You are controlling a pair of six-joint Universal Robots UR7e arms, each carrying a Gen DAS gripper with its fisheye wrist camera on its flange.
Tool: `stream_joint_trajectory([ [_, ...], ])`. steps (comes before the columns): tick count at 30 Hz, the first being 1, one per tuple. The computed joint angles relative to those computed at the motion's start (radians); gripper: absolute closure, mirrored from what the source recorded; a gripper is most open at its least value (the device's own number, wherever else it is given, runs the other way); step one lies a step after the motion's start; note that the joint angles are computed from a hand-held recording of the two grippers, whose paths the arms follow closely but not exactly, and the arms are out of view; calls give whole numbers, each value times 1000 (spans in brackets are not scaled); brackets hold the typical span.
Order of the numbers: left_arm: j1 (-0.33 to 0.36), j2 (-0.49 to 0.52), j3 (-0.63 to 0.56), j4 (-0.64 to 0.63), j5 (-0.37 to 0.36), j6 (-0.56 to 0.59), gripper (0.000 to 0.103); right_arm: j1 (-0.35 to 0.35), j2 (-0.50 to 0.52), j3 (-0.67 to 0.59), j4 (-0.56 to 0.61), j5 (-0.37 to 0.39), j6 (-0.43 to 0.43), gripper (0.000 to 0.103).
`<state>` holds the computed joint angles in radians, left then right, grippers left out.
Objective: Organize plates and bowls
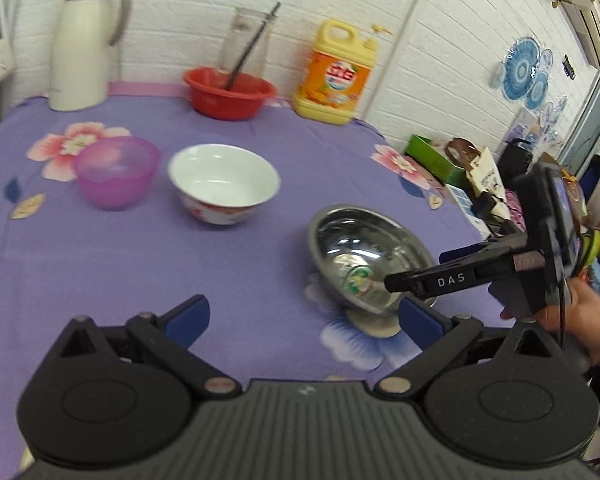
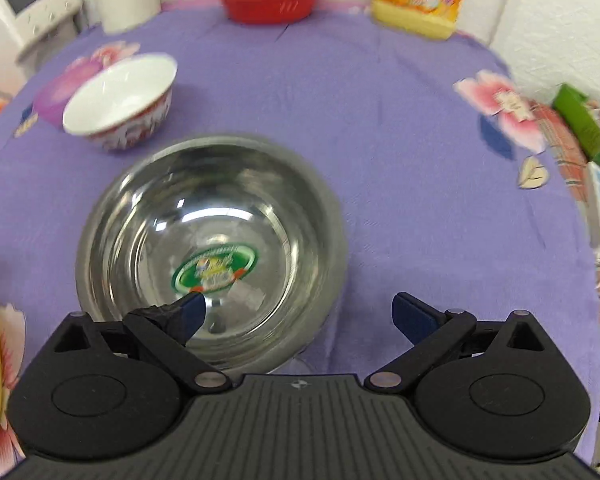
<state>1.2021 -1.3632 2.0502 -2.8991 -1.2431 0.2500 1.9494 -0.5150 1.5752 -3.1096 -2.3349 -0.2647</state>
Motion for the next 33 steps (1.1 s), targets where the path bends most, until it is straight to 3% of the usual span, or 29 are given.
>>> stream_joint_trajectory([
  [4, 0, 135, -116, 44, 6, -78, 4, -2, 35, 31, -258, 4, -90, 0],
  [10, 1, 287, -232, 79, 79, -114, 10, -30, 83, 42, -420, 47, -163, 0],
  [12, 5, 315, -259, 100, 87, -109, 28, -41, 86, 46, -441, 71, -172, 0],
  [14, 4, 334, -264, 80, 91, -90, 36, -49, 86, 48, -443, 90, -156, 0],
  [15, 3, 337, -260, 70, 87, -67, 52, -53, 84, 49, -436, 106, -144, 0],
  [16, 1, 340, -259, 65, 87, -55, 52, -58, 81, 53, -431, 128, -139, 0],
  [20, -7, 324, -233, 71, 76, -53, 60, -49, 95, 61, -465, 151, -190, 0],
  [33, -60, 63, 24, 197, 18, -53, 60, 37, 7, 313, -530, 132, -83, 1],
])
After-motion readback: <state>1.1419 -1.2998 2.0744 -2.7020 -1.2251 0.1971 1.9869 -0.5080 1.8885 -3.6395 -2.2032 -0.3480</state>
